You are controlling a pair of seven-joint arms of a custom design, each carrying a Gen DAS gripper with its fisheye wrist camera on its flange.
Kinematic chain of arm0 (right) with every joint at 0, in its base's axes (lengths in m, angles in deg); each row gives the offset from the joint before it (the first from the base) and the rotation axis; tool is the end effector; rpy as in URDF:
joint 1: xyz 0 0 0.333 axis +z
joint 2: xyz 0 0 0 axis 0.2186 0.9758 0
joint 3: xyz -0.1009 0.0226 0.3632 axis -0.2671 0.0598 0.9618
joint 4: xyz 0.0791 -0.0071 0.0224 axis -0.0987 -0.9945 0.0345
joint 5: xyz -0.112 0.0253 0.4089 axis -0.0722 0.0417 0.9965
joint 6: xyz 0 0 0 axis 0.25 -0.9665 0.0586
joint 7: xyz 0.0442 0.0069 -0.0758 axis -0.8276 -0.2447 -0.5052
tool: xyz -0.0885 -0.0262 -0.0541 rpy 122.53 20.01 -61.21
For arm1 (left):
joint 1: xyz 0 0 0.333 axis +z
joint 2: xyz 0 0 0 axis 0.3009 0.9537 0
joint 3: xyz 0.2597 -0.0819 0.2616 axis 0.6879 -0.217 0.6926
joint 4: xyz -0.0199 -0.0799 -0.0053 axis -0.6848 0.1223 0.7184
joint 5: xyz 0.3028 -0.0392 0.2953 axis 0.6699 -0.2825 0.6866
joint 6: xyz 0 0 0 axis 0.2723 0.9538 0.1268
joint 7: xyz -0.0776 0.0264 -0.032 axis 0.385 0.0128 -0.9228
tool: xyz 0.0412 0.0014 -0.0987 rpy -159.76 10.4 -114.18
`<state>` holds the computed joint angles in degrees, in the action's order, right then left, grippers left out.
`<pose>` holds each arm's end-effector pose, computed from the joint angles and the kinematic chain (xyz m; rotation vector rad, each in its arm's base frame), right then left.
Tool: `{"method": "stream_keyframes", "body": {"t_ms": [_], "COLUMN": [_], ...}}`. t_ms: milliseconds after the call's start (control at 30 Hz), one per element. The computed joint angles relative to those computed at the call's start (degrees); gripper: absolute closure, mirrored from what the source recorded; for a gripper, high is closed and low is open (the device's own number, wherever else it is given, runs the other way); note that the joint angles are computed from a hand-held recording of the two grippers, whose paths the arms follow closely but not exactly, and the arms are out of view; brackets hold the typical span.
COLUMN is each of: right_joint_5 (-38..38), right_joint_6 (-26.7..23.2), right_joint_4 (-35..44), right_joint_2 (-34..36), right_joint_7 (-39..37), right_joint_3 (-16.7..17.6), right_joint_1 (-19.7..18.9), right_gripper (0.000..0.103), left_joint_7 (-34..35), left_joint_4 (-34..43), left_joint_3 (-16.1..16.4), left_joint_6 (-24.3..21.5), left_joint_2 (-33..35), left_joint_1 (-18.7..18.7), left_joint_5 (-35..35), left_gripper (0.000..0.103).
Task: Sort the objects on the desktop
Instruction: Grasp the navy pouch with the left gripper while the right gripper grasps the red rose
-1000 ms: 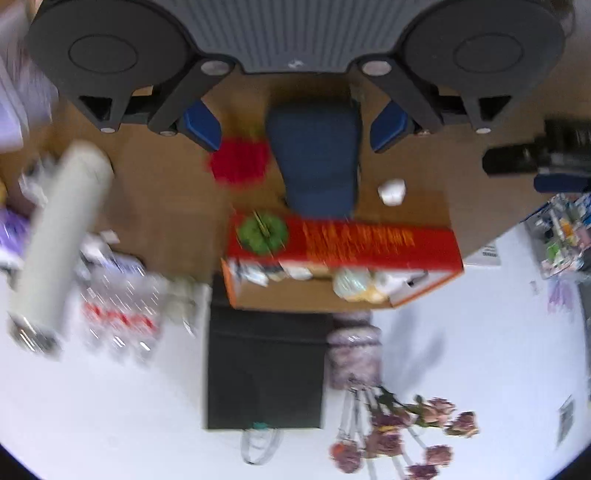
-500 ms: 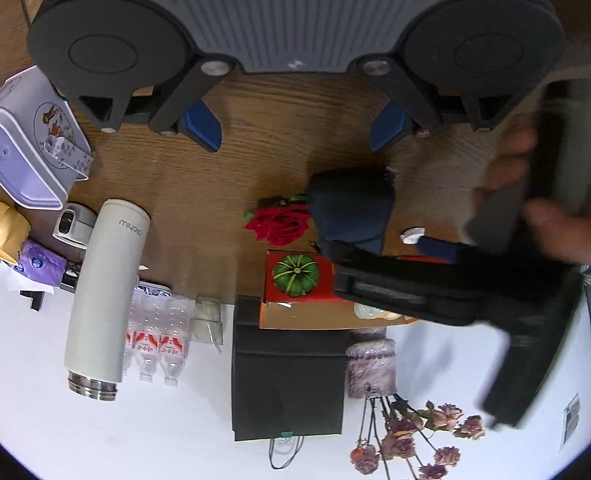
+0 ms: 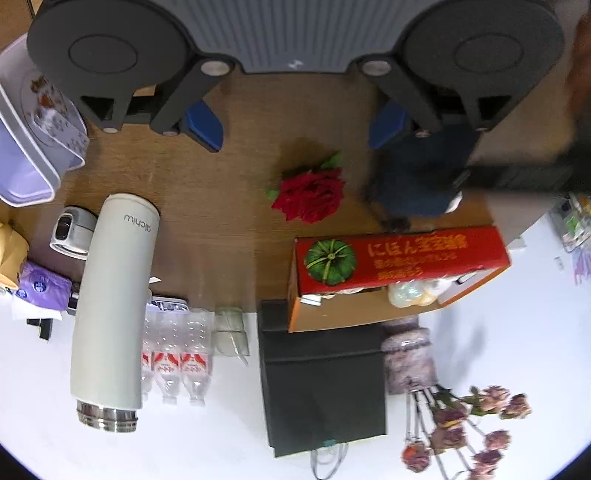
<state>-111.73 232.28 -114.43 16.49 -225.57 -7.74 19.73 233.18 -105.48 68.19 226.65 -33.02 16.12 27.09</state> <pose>0.5559 0.1312 0.4550 -1.4251 1.8397 -0.8397 0.6648 -0.1612 0.4778 -1.4045 2.2539 -1.2573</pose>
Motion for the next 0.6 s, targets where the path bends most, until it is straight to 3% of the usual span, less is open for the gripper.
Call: {"method": "stream_keyframes", "body": {"t_ms": [100,200,267,300,333,367,433,500,600], "right_joint_5": [6.5,14.4,19.1,20.9,22.2,26.0,27.9,28.0,20.0], "right_joint_6": [0.8,-0.9,-3.3,-3.9,-4.3,-4.6,-3.4,-1.7,0.3], "right_joint_4": [3.0,6.2,9.2,10.3,11.4,12.1,12.4,11.5,8.5], "right_joint_2": [2.8,5.9,8.5,9.6,10.6,11.5,12.2,11.5,8.3], "right_joint_7": [-6.2,-16.9,-22.3,-24.2,-25.7,-29.6,-30.3,-29.1,-21.1], "right_joint_3": [-0.2,-0.5,-1.1,-1.5,-2.0,-1.9,-3.1,-4.6,-7.1], "right_joint_1": [-0.1,0.8,1.8,2.3,2.7,2.8,3.7,4.9,7.3], "right_gripper": [0.018,0.018,0.019,0.020,0.033,0.055,0.058,0.059,0.059], "left_joint_7": [3.4,8.2,10.1,11.9,13.2,14.4,15.1,11.6,-2.3], "left_joint_4": [-3.5,-6.3,-7.3,-7.4,-7.5,-7.8,-8.3,-9.1,-10.0], "left_joint_3": [1.0,2.7,3.6,3.9,4.2,4.4,4.6,4.5,4.6], "left_joint_6": [-3.2,-2.6,0.0,0.3,0.1,-0.2,-0.6,1.6,8.4], "left_joint_2": [-3.6,-6.4,-7.4,-7.8,-8.1,-8.6,-8.9,-8.3,-6.0], "left_joint_1": [1.4,1.2,0.6,0.6,0.5,0.2,-0.9,-2.7,-5.3], "left_joint_5": [-0.7,-2.3,-3.9,-6.1,-7.8,-9.1,-10.4,-6.3,6.7], "left_gripper": [0.058,0.061,0.048,0.036,0.028,0.024,0.003,0.000,0.003]}}
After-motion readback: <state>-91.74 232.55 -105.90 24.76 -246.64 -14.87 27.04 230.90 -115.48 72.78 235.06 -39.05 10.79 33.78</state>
